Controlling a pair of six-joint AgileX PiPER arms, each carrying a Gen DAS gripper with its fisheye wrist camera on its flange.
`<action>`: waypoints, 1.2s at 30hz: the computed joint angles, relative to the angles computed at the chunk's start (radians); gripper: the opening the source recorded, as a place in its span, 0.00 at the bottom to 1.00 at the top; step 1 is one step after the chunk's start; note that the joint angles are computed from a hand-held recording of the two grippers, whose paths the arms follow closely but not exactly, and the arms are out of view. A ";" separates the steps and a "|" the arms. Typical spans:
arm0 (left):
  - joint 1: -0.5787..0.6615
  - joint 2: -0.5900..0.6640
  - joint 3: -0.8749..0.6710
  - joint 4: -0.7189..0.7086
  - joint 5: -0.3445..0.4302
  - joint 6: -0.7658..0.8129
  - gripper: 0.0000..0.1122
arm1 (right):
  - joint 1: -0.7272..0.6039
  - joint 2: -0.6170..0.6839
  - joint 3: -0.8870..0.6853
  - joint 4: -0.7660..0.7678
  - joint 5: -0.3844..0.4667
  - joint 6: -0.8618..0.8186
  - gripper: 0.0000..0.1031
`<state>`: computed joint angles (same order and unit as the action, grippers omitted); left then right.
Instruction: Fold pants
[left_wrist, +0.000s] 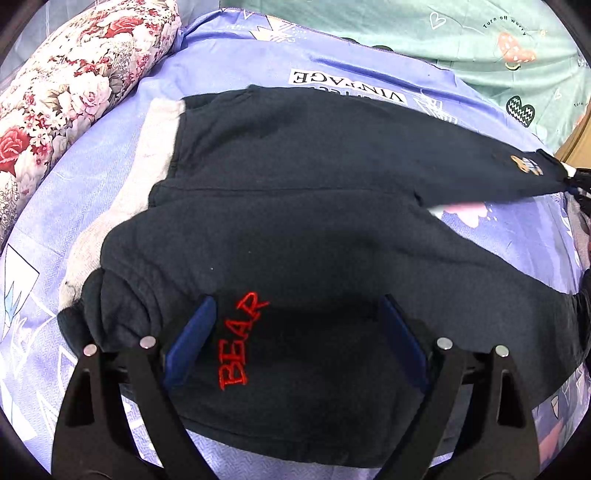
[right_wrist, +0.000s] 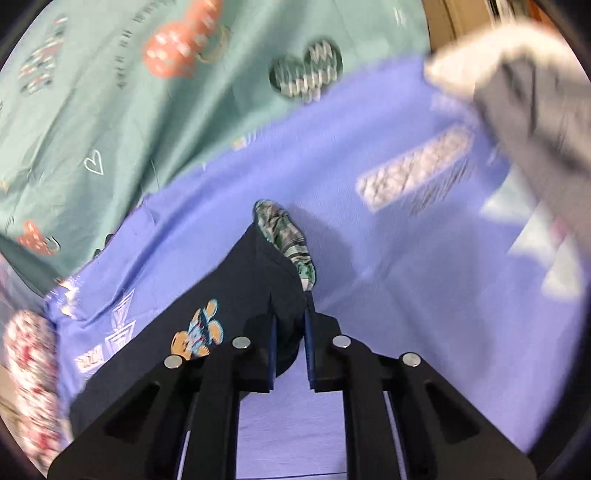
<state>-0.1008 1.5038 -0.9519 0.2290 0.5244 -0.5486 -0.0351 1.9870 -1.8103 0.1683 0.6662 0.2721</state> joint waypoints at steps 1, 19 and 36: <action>0.001 0.001 -0.003 -0.004 0.002 0.004 0.81 | 0.003 0.005 -0.013 -0.025 0.010 0.008 0.12; 0.195 0.033 -0.255 0.059 0.095 0.086 0.83 | 0.198 -0.044 0.111 -0.157 0.017 -0.029 0.41; 0.326 0.459 -0.709 -0.079 0.324 0.212 0.85 | 0.255 0.132 -0.098 -0.265 0.213 0.066 0.41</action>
